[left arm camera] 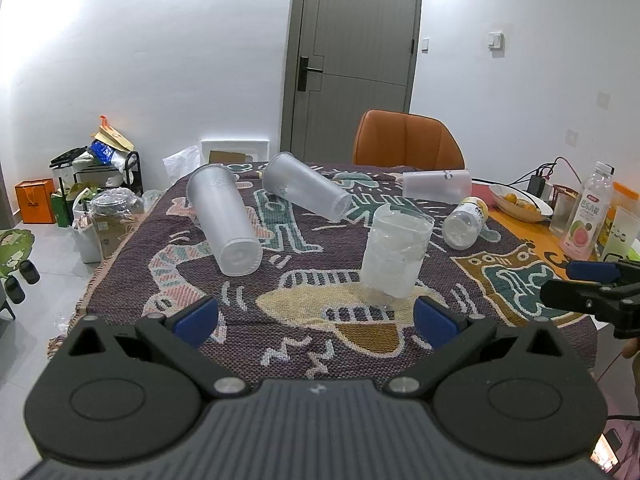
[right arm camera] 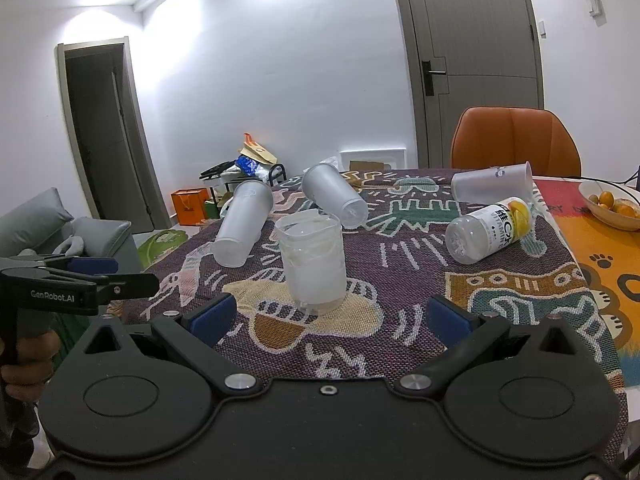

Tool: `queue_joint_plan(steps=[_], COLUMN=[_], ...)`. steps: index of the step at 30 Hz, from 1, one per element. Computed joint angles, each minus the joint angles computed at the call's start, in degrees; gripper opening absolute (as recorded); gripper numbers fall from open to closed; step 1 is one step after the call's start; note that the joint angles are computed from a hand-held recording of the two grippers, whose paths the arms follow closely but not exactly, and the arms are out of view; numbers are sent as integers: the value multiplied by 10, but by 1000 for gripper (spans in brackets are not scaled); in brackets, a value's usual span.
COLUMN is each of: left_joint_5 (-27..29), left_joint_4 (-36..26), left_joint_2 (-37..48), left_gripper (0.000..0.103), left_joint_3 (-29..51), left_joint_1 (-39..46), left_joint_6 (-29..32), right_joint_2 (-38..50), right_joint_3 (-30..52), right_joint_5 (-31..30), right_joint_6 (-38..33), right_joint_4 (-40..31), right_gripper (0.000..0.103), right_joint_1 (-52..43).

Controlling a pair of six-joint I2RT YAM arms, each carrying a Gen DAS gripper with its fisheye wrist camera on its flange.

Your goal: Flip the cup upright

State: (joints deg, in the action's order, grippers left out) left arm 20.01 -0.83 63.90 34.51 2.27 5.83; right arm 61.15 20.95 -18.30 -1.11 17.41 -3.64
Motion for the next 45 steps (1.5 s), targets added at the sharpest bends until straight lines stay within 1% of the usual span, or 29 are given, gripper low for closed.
queue_joint_plan(steps=[45], left_joint_5=[3], left_joint_4=[4], left_joint_2=[-9], left_gripper=[103], left_joint_3=[-8], left_joint_1=[0], left_joint_6=[3], right_joint_2=[-3], right_joint_3=[-1], right_joint_5=[-4], right_joint_6=[5], right_joint_4=[1], right_gripper=[103], right_joint_1=[-5])
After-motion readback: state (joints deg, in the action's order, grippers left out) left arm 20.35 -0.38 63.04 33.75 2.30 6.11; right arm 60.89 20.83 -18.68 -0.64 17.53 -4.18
